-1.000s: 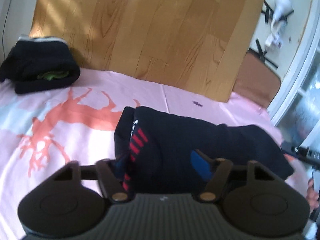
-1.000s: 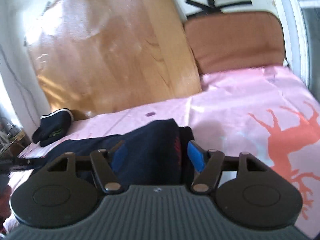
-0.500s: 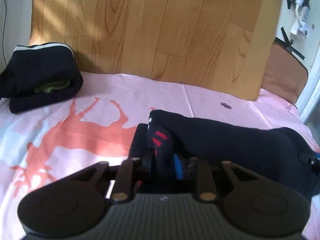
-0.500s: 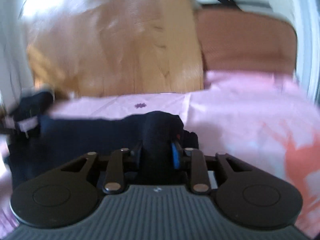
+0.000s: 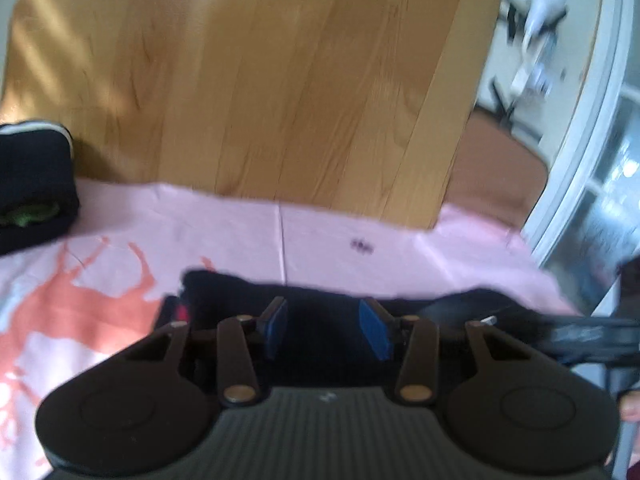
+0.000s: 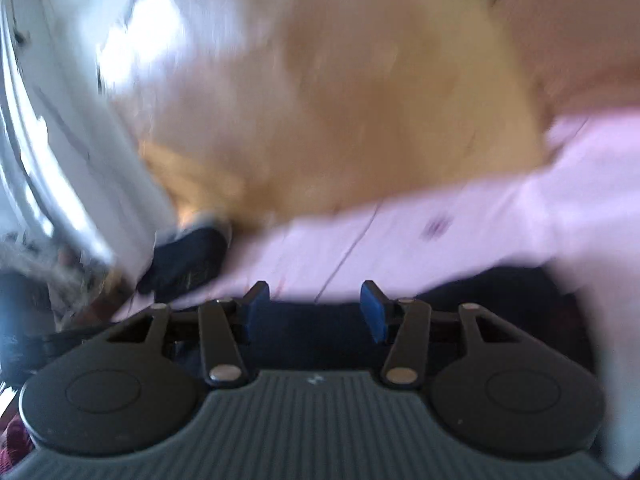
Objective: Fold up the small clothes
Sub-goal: 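Press the rolled sweater bundle flat with both grippers open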
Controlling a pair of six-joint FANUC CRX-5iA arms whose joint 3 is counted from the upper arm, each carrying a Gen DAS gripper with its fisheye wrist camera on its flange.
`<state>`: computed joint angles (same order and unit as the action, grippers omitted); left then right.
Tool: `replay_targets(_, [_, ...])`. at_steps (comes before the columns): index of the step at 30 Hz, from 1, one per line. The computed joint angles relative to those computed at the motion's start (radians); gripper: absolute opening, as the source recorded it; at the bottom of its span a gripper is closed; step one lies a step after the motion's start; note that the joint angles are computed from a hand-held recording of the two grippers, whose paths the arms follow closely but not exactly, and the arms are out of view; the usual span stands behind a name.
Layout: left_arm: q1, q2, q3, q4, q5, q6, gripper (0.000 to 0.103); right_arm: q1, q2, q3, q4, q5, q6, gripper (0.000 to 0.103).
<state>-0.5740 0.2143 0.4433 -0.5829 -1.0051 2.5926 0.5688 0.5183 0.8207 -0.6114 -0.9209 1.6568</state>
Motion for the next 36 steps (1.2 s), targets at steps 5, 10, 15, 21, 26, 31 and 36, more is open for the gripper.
replay_targets(5, [0.021,0.035,-0.002,-0.01,-0.003,-0.051,0.043,0.007,0.112,0.083,0.124,0.041,-0.137,0.0])
replay_targets(10, [0.0,0.047,0.021,-0.042,-0.032,-0.051,0.044,0.011,0.097,0.064,0.153,0.053,-0.191,0.0])
replay_targets(15, [0.001,0.01,-0.027,-0.051,0.008,-0.002,0.042,-0.004,0.075,0.024,0.101,0.076,-0.183,0.0])
replay_targets(21, [-0.011,0.024,-0.004,-0.069,-0.029,-0.017,0.043,-0.01,-0.074,-0.211,0.092,0.224,-0.135,0.001])
replay_targets(26, [-0.009,0.022,-0.007,-0.065,-0.026,-0.023,0.045,0.046,-0.222,-0.443,0.36,0.385,-0.221,0.023])
replay_targets(31, [-0.017,0.033,0.008,-0.076,-0.046,-0.034,0.046,0.07,-0.253,-0.524,0.511,0.391,-0.271,0.046])
replay_targets(36, [-0.027,0.042,0.021,-0.092,-0.065,-0.038,0.046,0.045,-0.266,-0.563,0.407,0.451,-0.211,0.045])
